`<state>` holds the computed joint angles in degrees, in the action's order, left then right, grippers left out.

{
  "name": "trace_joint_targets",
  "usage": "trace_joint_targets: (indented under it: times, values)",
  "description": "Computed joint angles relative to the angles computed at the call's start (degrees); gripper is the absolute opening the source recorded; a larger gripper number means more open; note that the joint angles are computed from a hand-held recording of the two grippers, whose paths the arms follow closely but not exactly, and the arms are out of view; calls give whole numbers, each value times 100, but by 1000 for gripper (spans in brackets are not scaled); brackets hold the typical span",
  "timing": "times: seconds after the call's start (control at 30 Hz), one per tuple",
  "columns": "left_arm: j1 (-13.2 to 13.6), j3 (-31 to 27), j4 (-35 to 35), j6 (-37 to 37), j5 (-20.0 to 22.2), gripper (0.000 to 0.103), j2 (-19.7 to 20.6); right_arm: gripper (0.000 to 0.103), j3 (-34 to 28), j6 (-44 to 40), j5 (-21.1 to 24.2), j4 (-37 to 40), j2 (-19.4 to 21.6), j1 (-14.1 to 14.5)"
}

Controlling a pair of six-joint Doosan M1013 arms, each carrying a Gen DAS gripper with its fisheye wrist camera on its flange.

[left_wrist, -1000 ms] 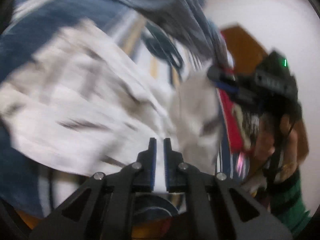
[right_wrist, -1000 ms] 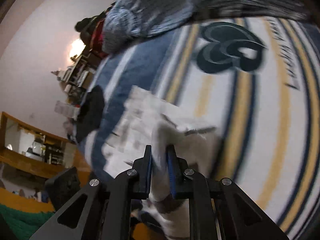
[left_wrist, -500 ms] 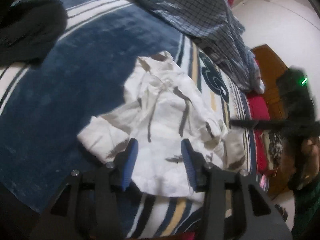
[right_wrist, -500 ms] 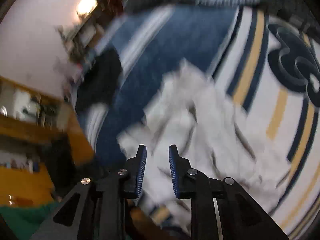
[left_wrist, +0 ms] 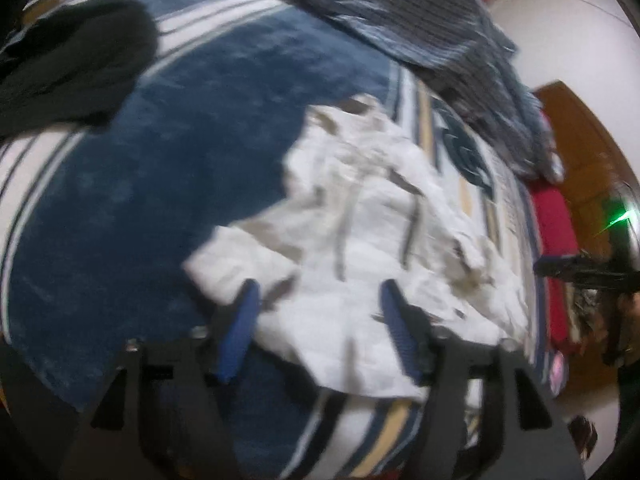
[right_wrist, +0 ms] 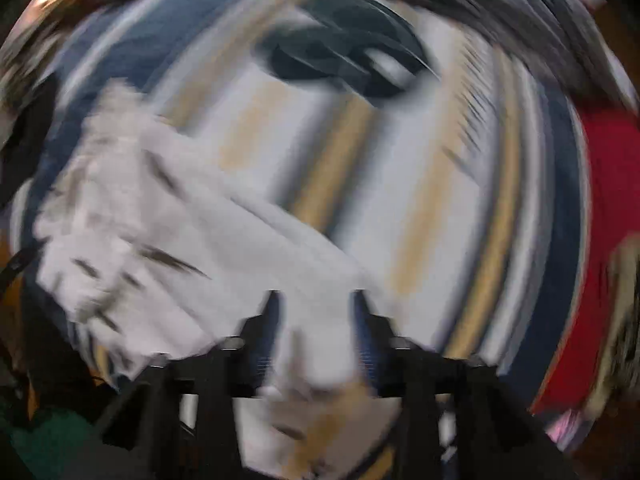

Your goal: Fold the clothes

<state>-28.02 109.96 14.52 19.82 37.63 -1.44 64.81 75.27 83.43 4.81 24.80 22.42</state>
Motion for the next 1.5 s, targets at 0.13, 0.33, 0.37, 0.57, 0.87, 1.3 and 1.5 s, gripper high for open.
trace_joint_targets:
  times: [0.13,0.33,0.37,0.57,0.87,1.3,1.5]
  values:
    - [49,52,273,-483,222,73,-36,62,-968,-1393,279,538,608,462]
    - [214,79,85,-431,273,75,82,64,-2515,-2667,646,-106,1690,1128]
    - [247,79,22,-387,268,75,121,68,-2807,-2744,759,-282,1905,1181]
    - [319,58,-84,-258,92,81,285,73,-4404,-2873,2034,-696,3019,1326]
    - [284,169,-151,-292,-913,11,118,10,-4322,-2753,2128,-110,2886,1227]
    - [-886,-804,-1497,2801,-1109,10,259,8,-1247,-3143,217,1538,516,61]
    - [-1356,-1621,-2818,4831,-47,12,1260,14,395,-2670,-467,1057,-242,-797]
